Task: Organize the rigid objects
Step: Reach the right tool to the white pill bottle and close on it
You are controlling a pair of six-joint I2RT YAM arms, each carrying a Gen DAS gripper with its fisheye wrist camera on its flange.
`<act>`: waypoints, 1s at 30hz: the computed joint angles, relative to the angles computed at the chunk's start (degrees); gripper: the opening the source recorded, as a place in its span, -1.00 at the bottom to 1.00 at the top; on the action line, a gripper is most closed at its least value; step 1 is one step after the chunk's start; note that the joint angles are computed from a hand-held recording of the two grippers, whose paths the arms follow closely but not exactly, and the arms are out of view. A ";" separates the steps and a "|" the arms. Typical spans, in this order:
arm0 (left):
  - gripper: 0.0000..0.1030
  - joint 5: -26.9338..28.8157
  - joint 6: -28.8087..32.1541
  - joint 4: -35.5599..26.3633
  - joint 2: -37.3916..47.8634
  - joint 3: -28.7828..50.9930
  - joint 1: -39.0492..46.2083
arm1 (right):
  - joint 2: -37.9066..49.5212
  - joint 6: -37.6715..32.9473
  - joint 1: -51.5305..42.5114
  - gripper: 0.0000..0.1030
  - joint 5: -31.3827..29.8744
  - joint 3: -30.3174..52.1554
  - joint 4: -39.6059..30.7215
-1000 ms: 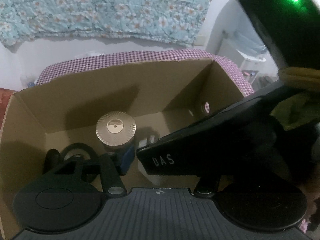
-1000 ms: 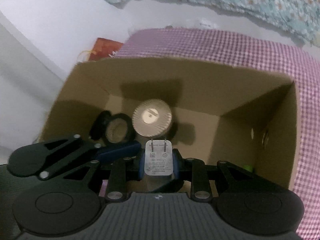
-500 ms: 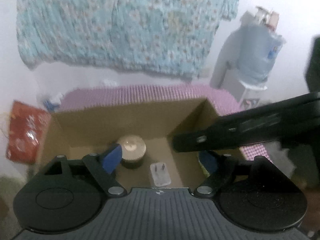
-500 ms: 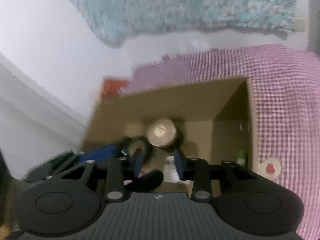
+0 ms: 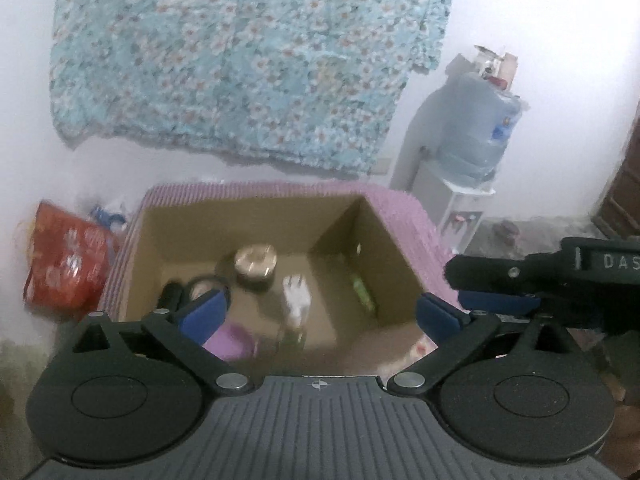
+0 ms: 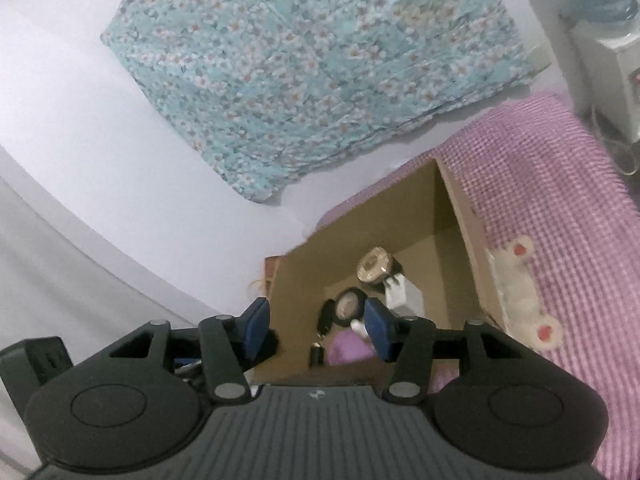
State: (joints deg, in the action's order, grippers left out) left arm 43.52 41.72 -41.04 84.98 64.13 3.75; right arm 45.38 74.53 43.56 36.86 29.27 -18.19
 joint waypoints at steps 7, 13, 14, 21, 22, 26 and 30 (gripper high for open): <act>0.98 -1.59 6.92 -4.63 2.72 0.46 8.27 | 8.71 8.88 10.02 0.10 3.92 1.82 1.37; 0.98 -2.19 9.04 -1.37 4.00 -0.62 13.97 | 17.24 5.87 9.56 0.10 -0.77 6.81 4.29; 0.98 -2.22 8.19 -0.68 4.45 -0.47 14.56 | 18.42 5.05 9.49 0.15 -1.40 7.66 4.86; 0.97 -2.16 4.26 5.44 7.26 -1.01 17.05 | 28.44 -1.35 4.28 0.20 -11.83 13.01 11.83; 0.97 -2.25 3.53 6.69 7.70 -1.25 16.98 | 29.75 -2.20 3.36 0.21 -13.37 13.75 12.63; 0.93 -3.88 0.91 11.17 9.98 -1.93 15.93 | 35.82 -5.21 -0.27 0.20 -19.13 17.85 15.05; 0.83 -5.51 -0.83 14.14 12.01 -2.22 14.74 | 42.63 -6.50 -3.08 0.21 -23.42 22.52 15.60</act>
